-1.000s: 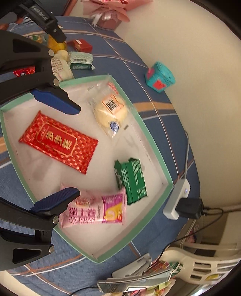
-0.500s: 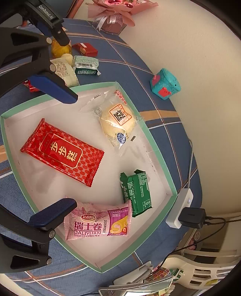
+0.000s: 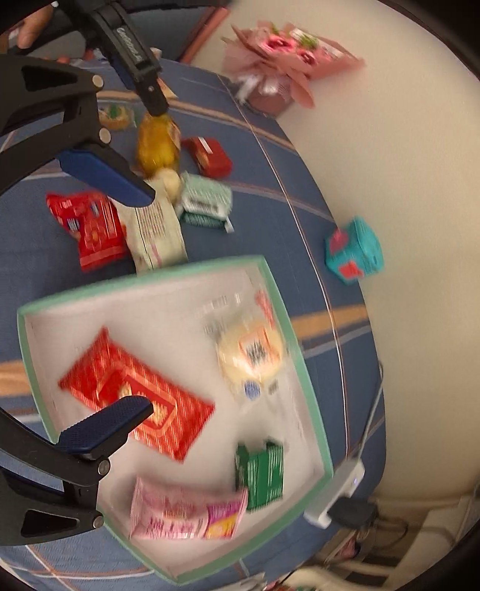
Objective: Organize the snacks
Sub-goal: 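Move both open tools back toward the remaining snacks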
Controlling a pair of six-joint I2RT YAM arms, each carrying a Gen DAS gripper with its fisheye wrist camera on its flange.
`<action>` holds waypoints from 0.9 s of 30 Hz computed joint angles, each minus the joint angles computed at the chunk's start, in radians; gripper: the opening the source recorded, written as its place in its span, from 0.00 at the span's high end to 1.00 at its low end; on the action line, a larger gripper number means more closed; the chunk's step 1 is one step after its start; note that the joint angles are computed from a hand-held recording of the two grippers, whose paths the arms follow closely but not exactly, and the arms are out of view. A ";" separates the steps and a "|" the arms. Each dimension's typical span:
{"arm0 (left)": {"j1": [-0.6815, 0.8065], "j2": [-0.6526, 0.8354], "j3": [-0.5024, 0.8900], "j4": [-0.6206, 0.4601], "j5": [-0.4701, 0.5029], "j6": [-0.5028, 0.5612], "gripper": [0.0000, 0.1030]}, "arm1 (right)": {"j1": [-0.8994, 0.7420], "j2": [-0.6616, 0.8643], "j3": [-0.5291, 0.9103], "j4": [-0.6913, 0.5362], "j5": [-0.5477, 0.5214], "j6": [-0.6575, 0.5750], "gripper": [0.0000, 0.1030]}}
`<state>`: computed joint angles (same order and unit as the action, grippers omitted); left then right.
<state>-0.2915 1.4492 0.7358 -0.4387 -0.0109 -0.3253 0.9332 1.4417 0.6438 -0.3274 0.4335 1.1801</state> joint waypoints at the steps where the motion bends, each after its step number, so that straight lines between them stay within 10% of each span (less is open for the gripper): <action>1: 0.025 -0.005 -0.003 0.000 0.000 0.016 0.09 | 0.015 0.035 0.033 0.007 -0.009 -0.015 0.00; 27: 0.234 0.271 -0.002 0.078 0.016 0.044 0.10 | 0.105 0.501 0.413 -0.118 -0.129 -0.123 0.21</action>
